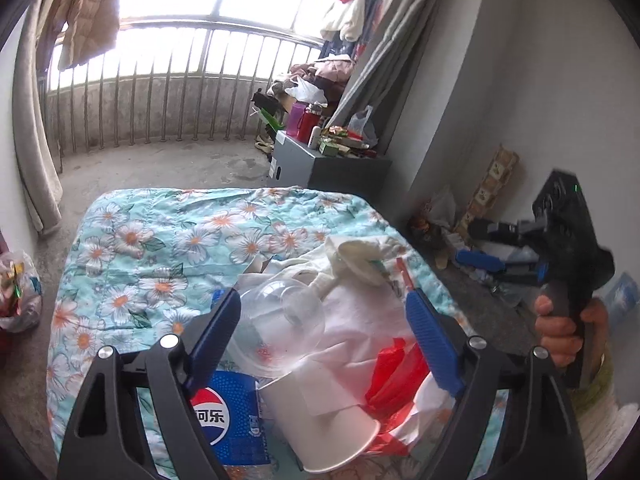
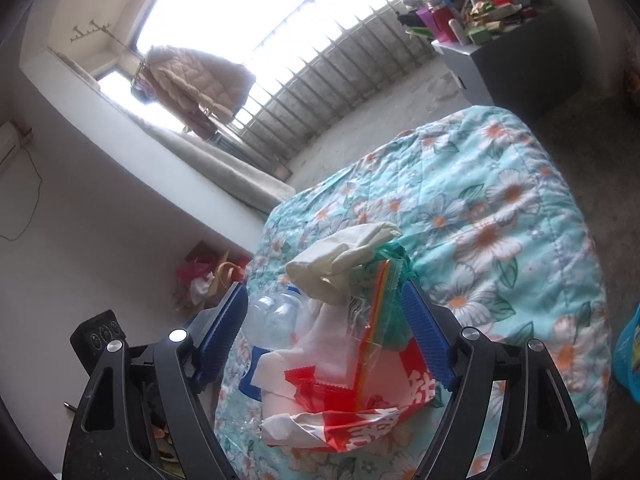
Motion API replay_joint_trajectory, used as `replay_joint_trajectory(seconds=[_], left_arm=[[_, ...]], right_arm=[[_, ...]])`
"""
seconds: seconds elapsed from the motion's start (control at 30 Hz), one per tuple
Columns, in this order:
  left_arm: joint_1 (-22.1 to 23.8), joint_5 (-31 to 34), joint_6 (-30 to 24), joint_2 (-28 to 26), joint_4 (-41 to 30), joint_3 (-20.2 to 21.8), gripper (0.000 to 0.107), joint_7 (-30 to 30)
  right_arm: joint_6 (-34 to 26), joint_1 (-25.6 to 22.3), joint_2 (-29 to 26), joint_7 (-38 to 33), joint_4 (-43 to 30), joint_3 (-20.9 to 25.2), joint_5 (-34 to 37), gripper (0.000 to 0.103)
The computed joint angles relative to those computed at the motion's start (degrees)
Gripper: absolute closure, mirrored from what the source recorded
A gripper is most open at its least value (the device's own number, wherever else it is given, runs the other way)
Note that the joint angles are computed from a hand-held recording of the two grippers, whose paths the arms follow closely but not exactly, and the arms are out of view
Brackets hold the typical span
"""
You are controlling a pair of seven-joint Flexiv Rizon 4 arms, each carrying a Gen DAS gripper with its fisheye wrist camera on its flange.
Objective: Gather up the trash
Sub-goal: 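Grasp the white glove with the right gripper and lift it off the pile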
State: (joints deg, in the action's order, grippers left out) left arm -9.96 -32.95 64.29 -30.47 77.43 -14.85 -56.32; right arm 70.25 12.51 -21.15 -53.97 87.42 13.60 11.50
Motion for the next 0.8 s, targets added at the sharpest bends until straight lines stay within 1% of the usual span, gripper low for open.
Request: replay_joint_trajectory(seconds=[0.07,0.1,0.13,0.2,0.3,0.4,0.53,0.6,0.63,0.67,0.73,0.8], left_arm=[[-1.97,5.09,-0.03,-0.91,-1.44,2.66,0.023,-0.12],[-2.5,6.86,0.06,-1.25,-1.92,3.35,0.018,-0.04],[-3.45,9.35,0.54,-1.9,-2.73,4.64,0.017,-0.44],[-5.35,14.27,0.37,-3.3,-4.92,7.46,0.016,-2.3],[-6.27,18.43,-0.47,-5.29,-7.73,8.78,0.016,-3.71],[-5.89,19.33,-3.25,-7.16,-10.64,8.56,0.016,-5.1],[-5.08,18.77,-7.48,-9.47,-14.11,8.12,0.016,-7.8],[-4.61,18.3,-8.31,-10.13,-14.84,7.52,0.018,-8.12],[-4.47,18.2,-8.44,-10.25,-14.92,7.33,0.019,-8.1],[-4.38,18.22,-8.55,-10.36,-15.01,7.26,0.021,-8.06],[-4.34,18.28,-9.14,-10.66,-15.41,7.23,0.025,-8.12],[-4.33,18.19,-9.86,-10.8,-15.7,7.2,0.03,-8.37]], right_arm=[[-3.23,-0.5,-1.55,-1.85,-3.04,0.83,0.18,0.028],[-4.42,-0.5,-2.3,-2.33,-4.29,0.84,0.21,0.028],[-6.12,-0.28,-3.21,-2.36,-6.04,0.63,-0.06,0.028],[-8.45,-0.48,-4.83,-2.05,-8.93,0.53,0.85,0.028],[-10.79,-1.04,-6.68,-0.3,-11.95,0.0,2.62,0.032],[-12.55,-0.66,-7.92,3.75,-13.47,-2.25,1.33,0.034],[-16.73,-1.86,-10.73,5.85,-17.02,-2.31,1.51,0.039],[-19.08,-2.6,-12.12,6.0,-18.77,-1.7,2.43,0.045],[-19.95,-2.83,-12.67,6.08,-19.41,-1.47,2.9,0.047],[-20.9,-3.07,-13.2,5.9,-20.09,-1.23,3.3,0.051],[-22.1,-3.27,-13.83,5.8,-20.87,-1.03,3.96,0.057],[-22.28,-3.51,-14.07,5.51,-21.03,-0.73,4.93,0.068]])
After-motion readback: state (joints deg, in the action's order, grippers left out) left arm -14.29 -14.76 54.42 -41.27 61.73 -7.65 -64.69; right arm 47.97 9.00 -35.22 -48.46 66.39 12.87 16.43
